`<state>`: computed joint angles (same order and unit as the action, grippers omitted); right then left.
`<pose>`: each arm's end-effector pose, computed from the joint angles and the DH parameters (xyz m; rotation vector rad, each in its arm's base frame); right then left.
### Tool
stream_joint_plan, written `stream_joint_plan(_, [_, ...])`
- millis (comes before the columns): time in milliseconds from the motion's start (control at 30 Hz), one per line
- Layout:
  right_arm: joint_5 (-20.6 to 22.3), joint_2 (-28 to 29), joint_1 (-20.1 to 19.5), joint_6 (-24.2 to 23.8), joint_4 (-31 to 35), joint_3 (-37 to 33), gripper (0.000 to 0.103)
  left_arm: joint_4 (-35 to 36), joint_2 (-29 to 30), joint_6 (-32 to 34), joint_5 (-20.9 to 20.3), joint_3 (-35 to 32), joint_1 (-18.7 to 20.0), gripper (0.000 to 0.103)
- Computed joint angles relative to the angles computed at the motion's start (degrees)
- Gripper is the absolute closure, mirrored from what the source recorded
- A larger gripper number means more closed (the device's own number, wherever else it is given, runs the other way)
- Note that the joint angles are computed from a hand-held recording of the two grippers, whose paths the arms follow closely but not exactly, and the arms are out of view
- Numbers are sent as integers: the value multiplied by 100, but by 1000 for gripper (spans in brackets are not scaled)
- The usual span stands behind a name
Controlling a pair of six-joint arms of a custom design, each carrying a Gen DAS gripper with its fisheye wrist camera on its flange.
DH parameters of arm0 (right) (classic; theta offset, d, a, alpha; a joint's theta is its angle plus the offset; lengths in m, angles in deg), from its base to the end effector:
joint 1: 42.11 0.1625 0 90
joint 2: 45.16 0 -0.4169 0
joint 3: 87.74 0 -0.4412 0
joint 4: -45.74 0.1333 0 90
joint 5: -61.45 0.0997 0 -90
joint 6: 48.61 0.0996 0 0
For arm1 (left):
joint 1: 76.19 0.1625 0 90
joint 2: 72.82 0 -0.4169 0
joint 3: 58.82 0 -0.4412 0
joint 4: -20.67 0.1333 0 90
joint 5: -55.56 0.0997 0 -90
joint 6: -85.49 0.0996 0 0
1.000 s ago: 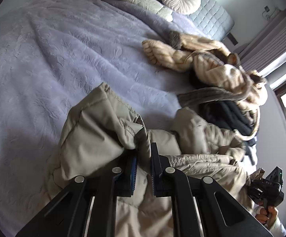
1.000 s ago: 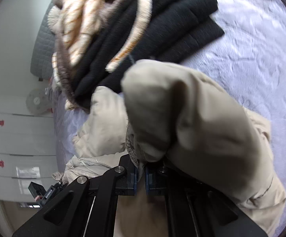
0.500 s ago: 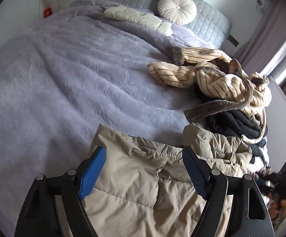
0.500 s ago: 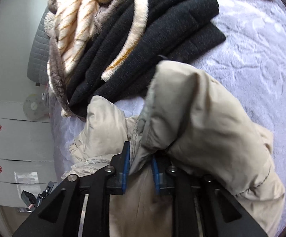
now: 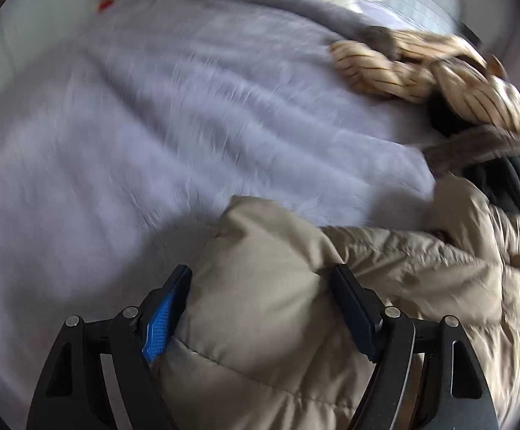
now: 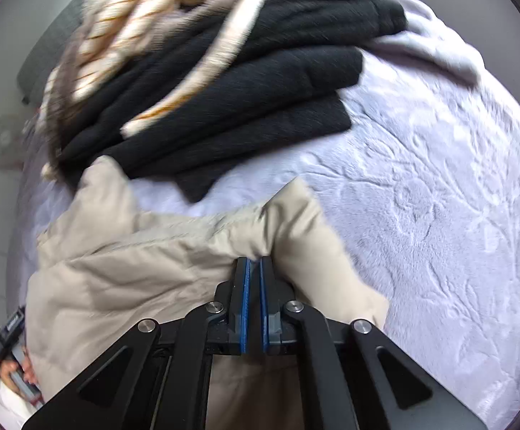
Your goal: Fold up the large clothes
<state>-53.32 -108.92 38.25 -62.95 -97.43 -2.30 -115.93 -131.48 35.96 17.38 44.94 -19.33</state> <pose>-0.0314 -0.7316 0.3484 -0.0532 -2.5547 0.5870 -0.1670 -0.6428 0.1471 -0.3518 2.3373 -0.7816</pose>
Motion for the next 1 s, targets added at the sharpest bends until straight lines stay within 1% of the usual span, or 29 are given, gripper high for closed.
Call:
stream_joint_plan(33, [-3, 60, -44, 66, -61, -53, 100, -148, 13, -70, -35, 38, 53, 22])
stream_joint_plan(67, [6, 124, -92, 153, -76, -124, 101, -186, 37, -114, -30, 43, 87, 19])
stream_joint_plan(100, [26, 189, -140, 212, -43, -206, 103, -228, 64, -121, -32, 46, 111, 18])
stream_joint_plan(167, [15, 282, -202, 189, -105, -273, 103, -305, 126, -132, -59, 34, 169, 18])
stream_joint_plan(233, [44, 320, -238, 155, -180, -271, 103, -282, 201, -190, -26, -21, 203, 15])
stream_joint_plan(333, [-81, 330, -175, 155, -225, -279, 103, 38, 186, -408, 26, -131, 188, 14])
stream_joint_plan(367, [-165, 383, -92, 184, -262, -307, 103, 176, 156, -493, 77, -160, 158, 14])
stream_joint_plan(400, [-198, 344, -51, 162, -254, -290, 99, 308, 83, -565, 154, -147, 103, 15])
stream_joint_plan(467, [-321, 260, 56, 88, -262, -231, 97, 543, -89, -591, 233, -108, -1, 15])
stream_joint_plan(533, [-327, 64, 139, 27, -347, -47, 91, 907, -316, -573, 321, -29, -163, 15])
stream_joint_plan(633, [-222, -257, 206, 118, -447, 250, 79, 1398, -618, -655, 429, 114, -416, 15])
stream_joint_plan(667, [-169, -405, 224, 170, -459, 384, 73, 1574, -737, -711, 401, 187, -520, 15])
stream_joint_plan(733, [-57, -673, 226, 215, -426, 619, 70, 1932, -872, -928, 350, 252, -661, 15])
stream_joint_plan(833, [111, -1097, 260, 324, -217, 979, 65, 2319, -1009, -1235, 140, 358, -864, 15])
stream_joint_plan(867, [187, -1365, 238, 349, -172, 1236, 63, 2441, -1034, -1353, 70, 385, -923, 15])
stream_joint_plan(967, [274, -1709, 256, 477, -99, 1651, 61, 2614, -1129, -1676, -168, 571, -1125, 15])
stream_joint_plan(1000, [301, -1789, 245, 486, -51, 1744, 58, 2647, -1152, -1763, -243, 631, -1189, 15])
